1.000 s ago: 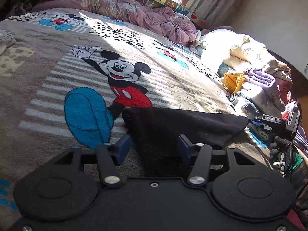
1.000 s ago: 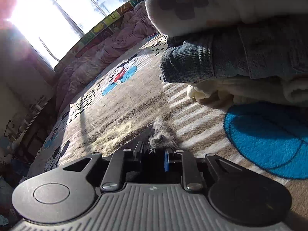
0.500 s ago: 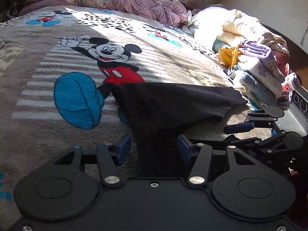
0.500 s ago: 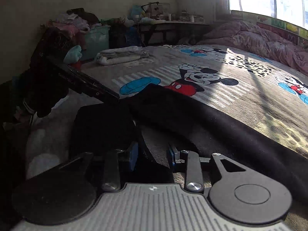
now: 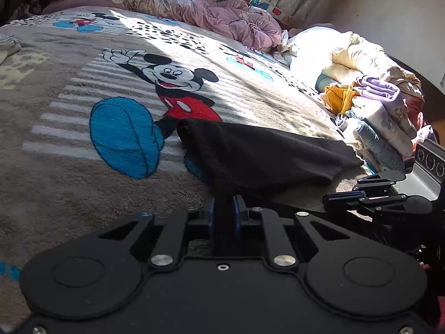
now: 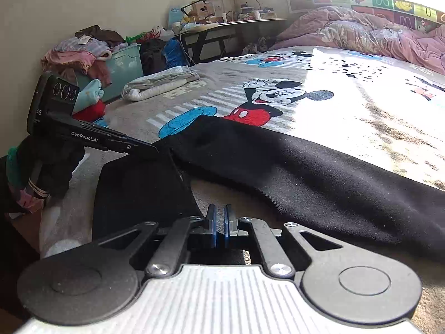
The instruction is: Fold clothes
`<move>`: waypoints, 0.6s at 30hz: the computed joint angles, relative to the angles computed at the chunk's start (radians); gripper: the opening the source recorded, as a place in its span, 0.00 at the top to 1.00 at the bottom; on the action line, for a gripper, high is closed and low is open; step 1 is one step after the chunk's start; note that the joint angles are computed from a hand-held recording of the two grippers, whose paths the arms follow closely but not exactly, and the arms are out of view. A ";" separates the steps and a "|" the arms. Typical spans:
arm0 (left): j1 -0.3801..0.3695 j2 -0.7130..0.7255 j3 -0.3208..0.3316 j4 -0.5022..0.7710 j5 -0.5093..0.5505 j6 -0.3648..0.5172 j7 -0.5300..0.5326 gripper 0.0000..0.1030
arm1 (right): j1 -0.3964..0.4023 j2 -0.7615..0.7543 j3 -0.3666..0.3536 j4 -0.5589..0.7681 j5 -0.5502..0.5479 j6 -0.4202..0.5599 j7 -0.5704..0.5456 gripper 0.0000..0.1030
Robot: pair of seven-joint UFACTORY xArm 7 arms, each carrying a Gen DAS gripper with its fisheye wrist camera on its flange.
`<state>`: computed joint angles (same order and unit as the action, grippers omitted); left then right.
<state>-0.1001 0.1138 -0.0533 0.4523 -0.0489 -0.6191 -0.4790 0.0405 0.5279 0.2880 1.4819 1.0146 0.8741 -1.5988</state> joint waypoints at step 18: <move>-0.005 -0.004 0.003 -0.020 -0.001 -0.083 0.059 0.90 | 0.006 -0.027 -0.010 -0.028 0.007 0.058 -0.073 0.93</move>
